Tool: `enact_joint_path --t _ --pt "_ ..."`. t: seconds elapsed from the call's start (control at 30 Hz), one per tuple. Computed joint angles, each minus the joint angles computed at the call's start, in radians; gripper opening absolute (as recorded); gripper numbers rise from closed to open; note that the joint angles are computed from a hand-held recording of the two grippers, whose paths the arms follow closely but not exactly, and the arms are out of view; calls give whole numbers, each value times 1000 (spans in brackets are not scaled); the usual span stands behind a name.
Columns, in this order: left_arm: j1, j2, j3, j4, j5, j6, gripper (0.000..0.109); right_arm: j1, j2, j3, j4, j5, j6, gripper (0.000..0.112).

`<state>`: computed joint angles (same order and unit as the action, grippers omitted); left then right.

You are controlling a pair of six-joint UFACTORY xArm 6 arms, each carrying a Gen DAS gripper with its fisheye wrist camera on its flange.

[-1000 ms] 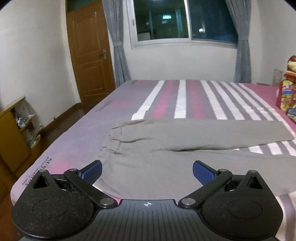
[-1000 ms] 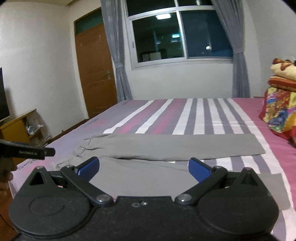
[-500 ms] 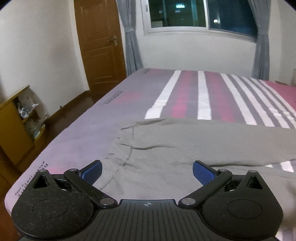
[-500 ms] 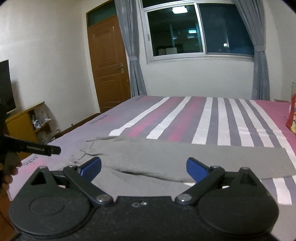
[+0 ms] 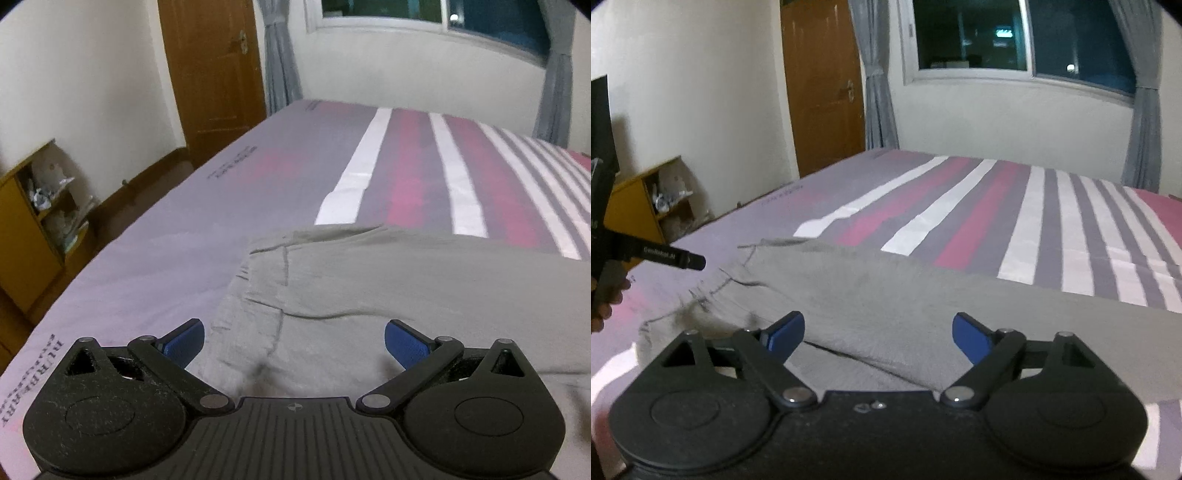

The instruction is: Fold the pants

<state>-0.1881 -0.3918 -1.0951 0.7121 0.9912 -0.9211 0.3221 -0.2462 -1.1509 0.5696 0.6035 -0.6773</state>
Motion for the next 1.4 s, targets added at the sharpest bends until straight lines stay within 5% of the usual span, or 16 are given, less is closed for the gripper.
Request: enact_joint_path --t 0.4,0.67,0.87,0.97,1.0,1.03,1.1,1.27,1.4 --pt "238 247 -68 -23 -150 53 103 35 399 -342 -35 63 -35 90" --pt "362 354 -71 -310 -396 295 102 53 664 -635 -91 120 -5 90" --pt "365 400 -74 -442 -513 461 66 49 894 -955 -179 247 51 90" --pt "369 396 -60 -474 -546 484 52 43 1007 -1141 -195 374 83 72" --pt "370 383 -42 -480 -565 486 48 39 1012 -1154 -166 399 56 53" --pt "371 354 -13 -480 -578 483 39 37 1018 -1171 -148 431 43 22" --pt "362 331 7 -397 -598 412 19 37 960 -1097 -109 423 21 11" --pt "356 212 87 -231 -626 278 17 43 684 -738 0 264 -131 6" --pt "345 38 207 -226 -662 283 15 35 428 -479 97 222 -242 5"
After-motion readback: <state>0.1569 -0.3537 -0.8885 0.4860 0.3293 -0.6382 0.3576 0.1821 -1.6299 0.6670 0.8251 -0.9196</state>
